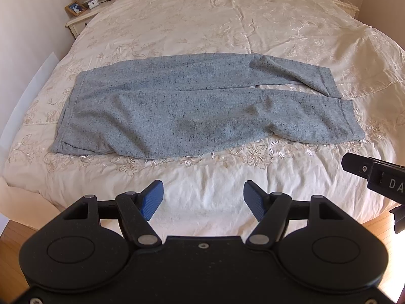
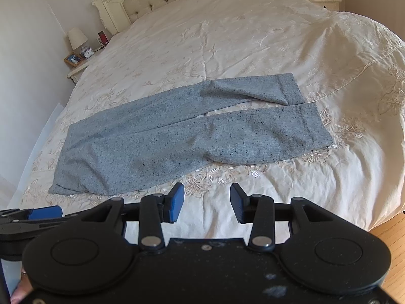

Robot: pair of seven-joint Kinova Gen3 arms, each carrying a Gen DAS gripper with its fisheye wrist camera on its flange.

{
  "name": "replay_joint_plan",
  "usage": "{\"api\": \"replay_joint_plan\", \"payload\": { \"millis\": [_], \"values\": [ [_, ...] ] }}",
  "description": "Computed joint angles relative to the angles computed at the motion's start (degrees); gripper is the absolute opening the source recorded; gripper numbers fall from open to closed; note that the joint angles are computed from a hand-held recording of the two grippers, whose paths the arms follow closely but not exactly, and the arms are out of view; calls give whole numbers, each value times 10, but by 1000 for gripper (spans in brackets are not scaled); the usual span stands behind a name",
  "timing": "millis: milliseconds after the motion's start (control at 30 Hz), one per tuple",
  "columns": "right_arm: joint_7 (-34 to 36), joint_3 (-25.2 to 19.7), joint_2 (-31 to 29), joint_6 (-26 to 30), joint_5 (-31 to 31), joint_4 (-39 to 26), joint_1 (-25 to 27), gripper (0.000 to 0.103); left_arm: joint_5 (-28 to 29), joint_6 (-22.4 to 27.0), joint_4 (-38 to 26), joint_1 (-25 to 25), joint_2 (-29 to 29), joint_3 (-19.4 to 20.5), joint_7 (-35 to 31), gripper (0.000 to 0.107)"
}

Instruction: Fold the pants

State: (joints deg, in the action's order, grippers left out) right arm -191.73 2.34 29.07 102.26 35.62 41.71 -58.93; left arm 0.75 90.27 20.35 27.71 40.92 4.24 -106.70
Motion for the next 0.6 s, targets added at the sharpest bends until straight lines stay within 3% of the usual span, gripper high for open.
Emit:
{"api": "replay_joint_plan", "payload": {
  "millis": [300,600],
  "values": [
    [2,0,1,-4,-3,0,2,43,-1,-5,7,0,-2,-1,1,72],
    [2,-2,-1,-9,-6,5,6,43,-6,32,-51,6,26,-6,10,72]
  ]
}}
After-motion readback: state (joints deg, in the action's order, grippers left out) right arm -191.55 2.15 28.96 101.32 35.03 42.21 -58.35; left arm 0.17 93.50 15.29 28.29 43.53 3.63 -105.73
